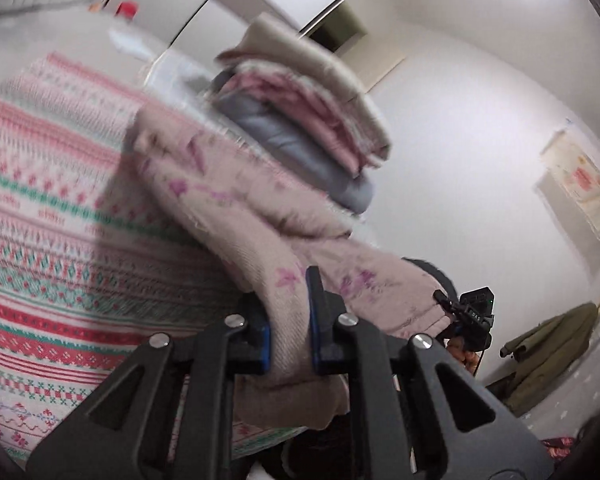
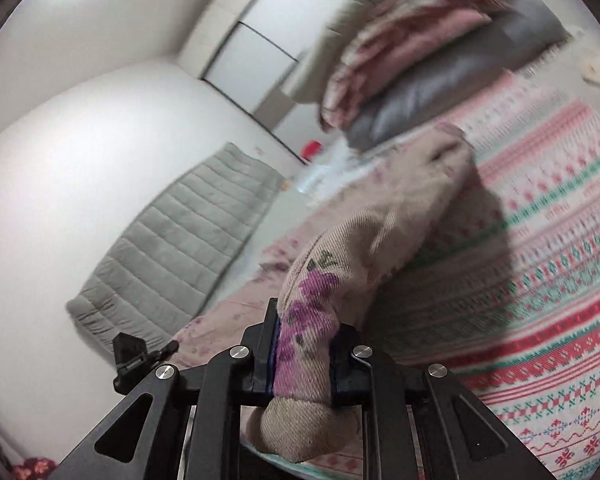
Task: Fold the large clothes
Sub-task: 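Grasp the jacket end with the right gripper while the left gripper grasps beside it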
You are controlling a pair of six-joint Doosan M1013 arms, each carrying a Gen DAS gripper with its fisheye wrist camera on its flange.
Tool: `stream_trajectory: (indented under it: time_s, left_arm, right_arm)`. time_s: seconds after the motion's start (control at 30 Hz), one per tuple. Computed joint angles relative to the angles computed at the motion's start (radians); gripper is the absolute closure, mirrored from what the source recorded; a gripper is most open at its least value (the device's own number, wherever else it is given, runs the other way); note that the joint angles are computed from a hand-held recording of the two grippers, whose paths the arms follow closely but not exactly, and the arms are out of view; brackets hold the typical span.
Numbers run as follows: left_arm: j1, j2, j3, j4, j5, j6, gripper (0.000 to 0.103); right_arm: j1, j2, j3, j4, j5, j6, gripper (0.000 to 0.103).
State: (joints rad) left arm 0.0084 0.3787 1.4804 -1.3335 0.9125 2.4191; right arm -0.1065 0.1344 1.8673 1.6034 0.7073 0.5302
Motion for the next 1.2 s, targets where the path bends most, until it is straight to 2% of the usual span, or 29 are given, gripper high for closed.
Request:
stream_trajectory:
  time_s: [0.13,0.23,0.3,0.37,0.47,0.6,0.77,0.83,0.93,1.0,1.1,1.2]
  left_arm:
    - [0.032,-0.048,0.024,-0.104,0.062,0.112,0.088]
    - [0.045,-0.071,0.025,-0.139,0.064,0.159,0.087]
    - [0.040,-0.060,0.000,-0.117,0.032,0.130,0.087]
    - [0.026,-0.030,-0.041,-0.052,-0.031,0.052,0.086]
    - [0.004,0.034,-0.129,0.052,-0.086,-0.067,0.086]
    - [-0.029,0.125,-0.265,0.202,-0.179,-0.194,0.086]
    - [-0.067,0.263,-0.461,0.484,-0.256,-0.460,0.082]
    - [-0.077,0.328,-0.539,0.583,-0.227,-0.559,0.080]
    - [-0.101,0.435,-0.676,0.805,-0.120,-0.747,0.078]
    - [-0.113,0.470,-0.704,0.896,-0.105,-0.800,0.076]
    - [-0.110,0.465,-0.665,0.868,-0.149,-0.789,0.074]
    - [-0.102,0.451,-0.651,0.815,-0.142,-0.764,0.072]
  right_arm:
    - [0.012,-0.068,0.010,0.021,-0.007,-0.058,0.086]
    - [0.016,-0.126,0.001,0.007,-0.035,-0.084,0.086]
    - [0.015,-0.137,-0.014,-0.022,-0.049,-0.044,0.085]
    - [0.025,-0.127,-0.046,-0.104,-0.120,0.043,0.085]
    - [0.032,-0.063,-0.106,-0.217,-0.181,0.200,0.085]
    - [0.048,0.058,-0.219,-0.498,-0.281,0.498,0.085]
    - [0.046,0.199,-0.368,-0.873,-0.322,0.878,0.084]
    - [0.046,0.268,-0.441,-1.040,-0.291,1.043,0.084]
    - [0.047,0.355,-0.527,-1.161,-0.217,1.147,0.082]
    - [0.059,0.414,-0.583,-1.299,-0.167,1.251,0.081]
    - [0.070,0.438,-0.591,-1.362,-0.179,1.274,0.078]
    - [0.064,0.433,-0.577,-1.311,-0.191,1.221,0.077]
